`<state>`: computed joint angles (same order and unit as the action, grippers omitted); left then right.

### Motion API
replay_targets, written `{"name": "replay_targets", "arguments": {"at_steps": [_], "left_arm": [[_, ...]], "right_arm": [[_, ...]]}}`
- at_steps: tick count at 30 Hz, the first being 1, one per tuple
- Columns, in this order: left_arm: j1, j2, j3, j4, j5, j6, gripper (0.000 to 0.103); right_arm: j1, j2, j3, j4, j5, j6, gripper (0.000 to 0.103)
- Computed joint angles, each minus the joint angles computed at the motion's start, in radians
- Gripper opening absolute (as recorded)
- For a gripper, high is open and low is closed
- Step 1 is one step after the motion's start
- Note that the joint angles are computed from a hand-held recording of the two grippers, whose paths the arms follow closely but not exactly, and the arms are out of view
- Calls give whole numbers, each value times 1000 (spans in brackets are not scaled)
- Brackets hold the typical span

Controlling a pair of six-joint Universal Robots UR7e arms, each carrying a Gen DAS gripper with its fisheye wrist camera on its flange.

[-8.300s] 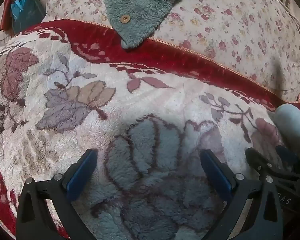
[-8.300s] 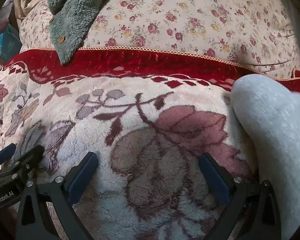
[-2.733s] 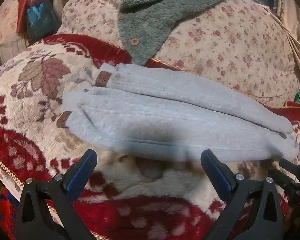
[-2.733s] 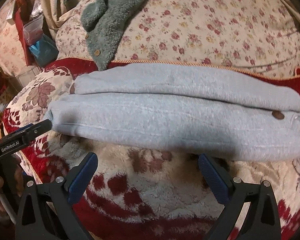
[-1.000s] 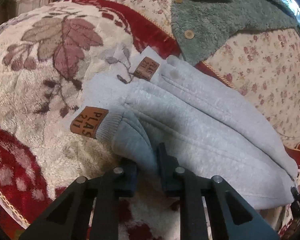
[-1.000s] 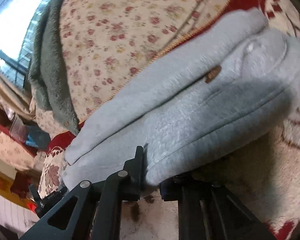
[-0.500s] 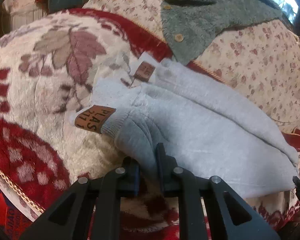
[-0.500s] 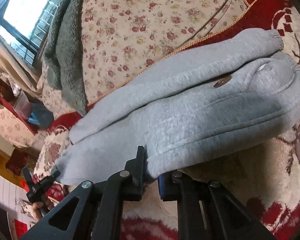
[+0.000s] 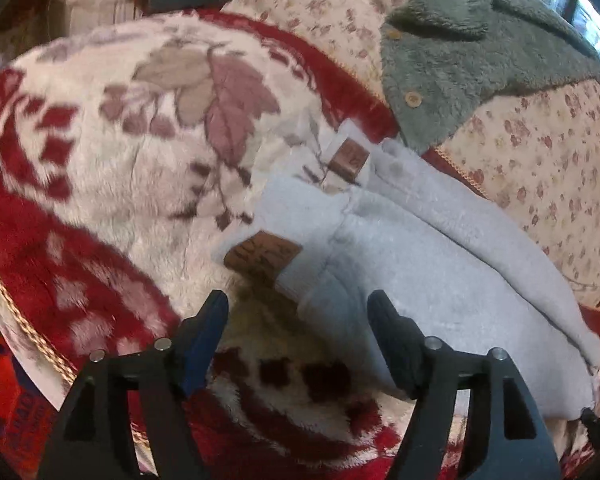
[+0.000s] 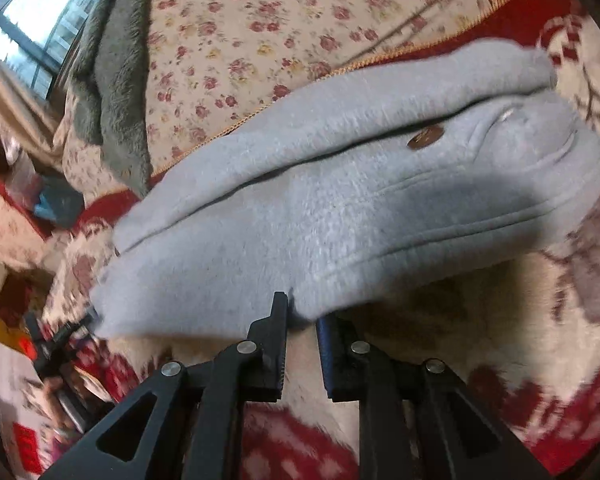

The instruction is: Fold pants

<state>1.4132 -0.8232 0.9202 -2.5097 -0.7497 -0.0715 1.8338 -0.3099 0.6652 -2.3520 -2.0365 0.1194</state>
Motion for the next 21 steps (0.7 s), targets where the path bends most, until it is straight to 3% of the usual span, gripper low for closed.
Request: {"name": "replay_targets", "arguments": {"at_steps": [2,3,5,6,7,14,18,20,21], "left_arm": [[-9,-1,4,-7,-3,13,77],[-13,-2,8,-10,-12,14,77],[-23,-5,19,-12,-30,18,78],[-31,-6,28,-16,-38,24,78],[-37,-6,33,-16,-44,29,78],[-91,6,74,-2,-147,81,85],[-114,46,53,55,-195,78,85],[-122,63,41,84,-208,77,85],[-126,73,32,102,-213,79,85]], "right_arm": [[2,-22,37,-21,-17,10,19],[0,-37,63,-42,-25,21,26],[-4,-57,99,-78,-56,52,55],[-8,-70,121,-103,-62,73,75],[-14,-85,146,-132,-59,96,76],[-56,-145,224,-264,-14,220,76],[-98,-140,214,-322,55,283,74],[-110,-123,191,-352,53,268,56],[-113,-114,176,-353,40,259,20]]}}
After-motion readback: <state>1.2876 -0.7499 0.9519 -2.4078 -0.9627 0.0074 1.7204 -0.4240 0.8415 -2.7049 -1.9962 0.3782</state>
